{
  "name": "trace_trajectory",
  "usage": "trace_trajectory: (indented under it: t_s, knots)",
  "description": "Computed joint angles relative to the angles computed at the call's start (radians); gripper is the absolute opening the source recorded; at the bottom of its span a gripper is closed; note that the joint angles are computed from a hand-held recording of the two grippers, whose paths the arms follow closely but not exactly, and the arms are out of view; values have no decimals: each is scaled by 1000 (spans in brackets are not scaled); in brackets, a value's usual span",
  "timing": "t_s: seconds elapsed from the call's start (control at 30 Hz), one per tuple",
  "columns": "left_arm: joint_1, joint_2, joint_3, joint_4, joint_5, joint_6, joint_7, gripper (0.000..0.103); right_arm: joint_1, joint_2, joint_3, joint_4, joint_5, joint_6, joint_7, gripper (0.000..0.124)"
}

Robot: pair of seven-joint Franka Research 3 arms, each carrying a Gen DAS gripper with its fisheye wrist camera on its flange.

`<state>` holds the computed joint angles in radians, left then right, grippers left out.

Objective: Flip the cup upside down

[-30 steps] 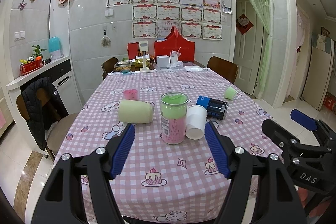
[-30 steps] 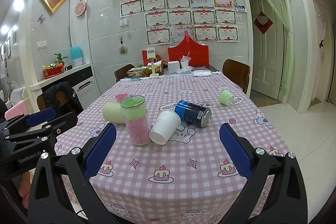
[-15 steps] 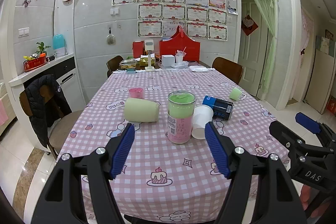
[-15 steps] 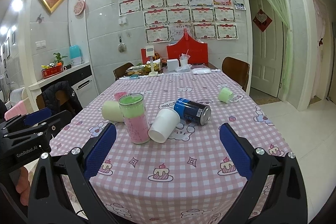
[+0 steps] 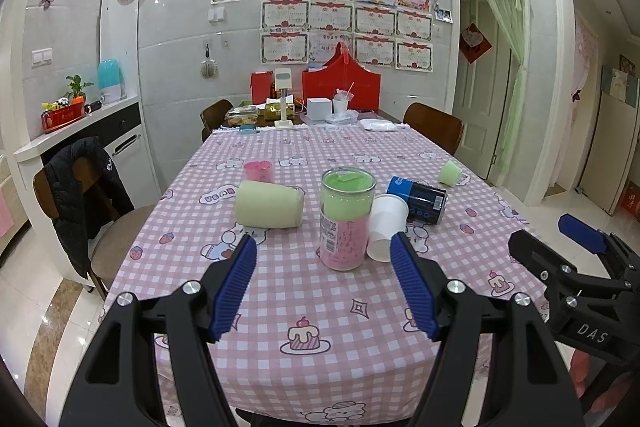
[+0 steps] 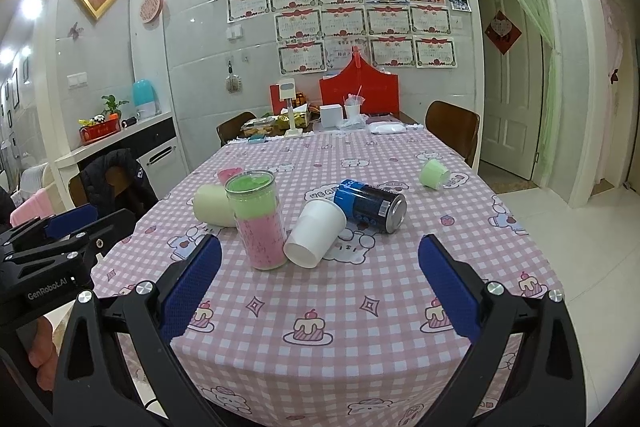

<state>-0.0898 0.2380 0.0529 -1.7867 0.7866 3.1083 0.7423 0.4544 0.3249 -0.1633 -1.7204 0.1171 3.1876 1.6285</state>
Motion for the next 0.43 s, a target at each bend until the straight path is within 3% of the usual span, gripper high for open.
trace_trajectory:
  t_s: [0.43]
  knots:
    - [48, 60, -66, 70, -172, -47, 180, 69, -30, 64, 31, 101, -14, -74, 15, 95]
